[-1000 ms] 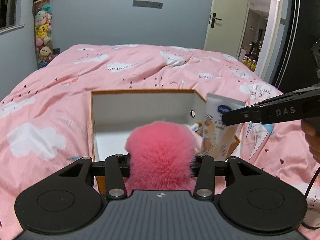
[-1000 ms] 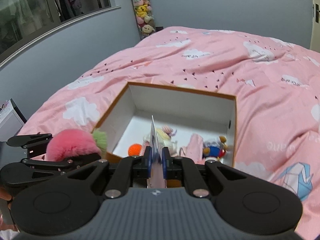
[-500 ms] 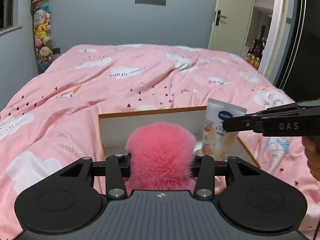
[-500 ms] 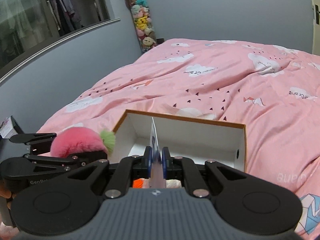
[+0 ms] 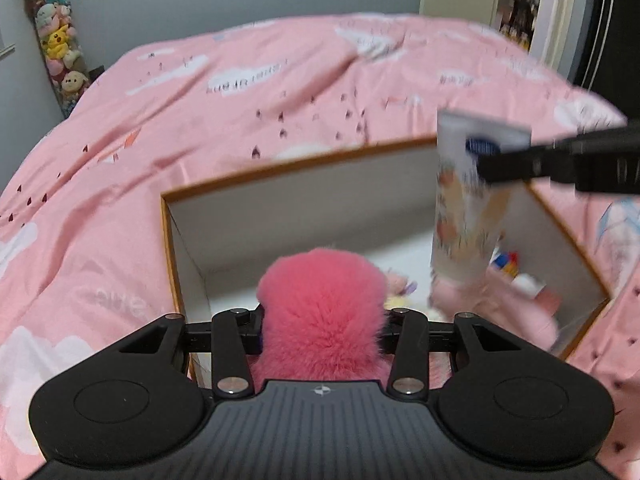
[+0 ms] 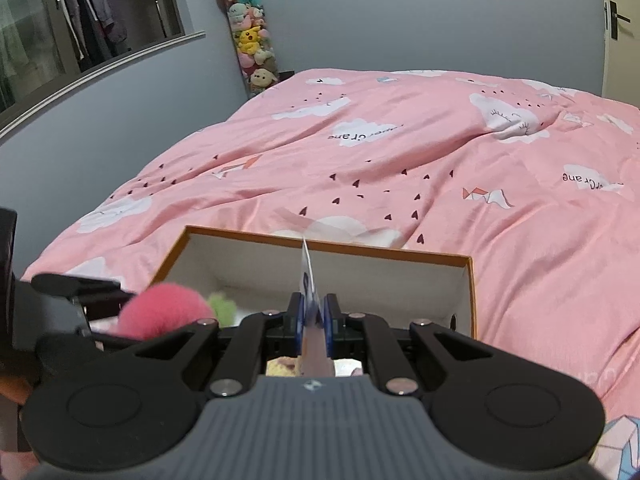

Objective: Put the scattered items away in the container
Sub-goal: 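Carry the pompom and card over the box rim with both tools, then lower the pompom and card into the box and open both tools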

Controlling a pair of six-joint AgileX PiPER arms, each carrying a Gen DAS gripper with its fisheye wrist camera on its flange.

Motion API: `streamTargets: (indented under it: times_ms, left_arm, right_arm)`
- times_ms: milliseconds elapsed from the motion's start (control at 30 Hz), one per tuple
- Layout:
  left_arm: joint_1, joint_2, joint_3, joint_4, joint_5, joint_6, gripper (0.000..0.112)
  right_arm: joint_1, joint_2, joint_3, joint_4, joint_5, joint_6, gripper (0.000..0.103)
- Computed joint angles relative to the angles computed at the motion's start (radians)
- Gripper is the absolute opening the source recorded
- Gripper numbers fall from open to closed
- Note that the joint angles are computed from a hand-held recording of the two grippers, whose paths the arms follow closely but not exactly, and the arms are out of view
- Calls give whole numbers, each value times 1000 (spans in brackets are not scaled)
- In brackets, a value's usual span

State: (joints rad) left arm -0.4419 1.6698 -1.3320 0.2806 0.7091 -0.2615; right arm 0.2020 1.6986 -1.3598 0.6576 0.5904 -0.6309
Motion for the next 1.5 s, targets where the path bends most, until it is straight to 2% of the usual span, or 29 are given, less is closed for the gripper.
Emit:
streamTargets:
  times_ms: [200,467,767,1333,1367,1467,1500]
  left_arm:
    - [-17,37,-15,48,40,-21,48]
    - [-30,70,-43,17,92,65,51]
    - [-11,12,3,-20,45,82,55]
    - [-50,-149,106,26,2,-57,55]
    - [-53,-163,114,27,1,-62,55]
    - [-60,-199,133,28,-5,-77,55]
    - [-63,-214,142,24,-8,-80,55]
  right_arm:
    - [23,101,-73,-44,-14,42,11]
    - [53,165,-75,-114,-57,89,11]
    - [62,169,-41,-114,-65,84,11]
    - [70,116,23,-194,-45,155,13]
    - [70,108,30,-192,-51,155,13]
    - [69,80,50,-194,-62,155,27]
    - [68,67,60,-193,-66,150,29]
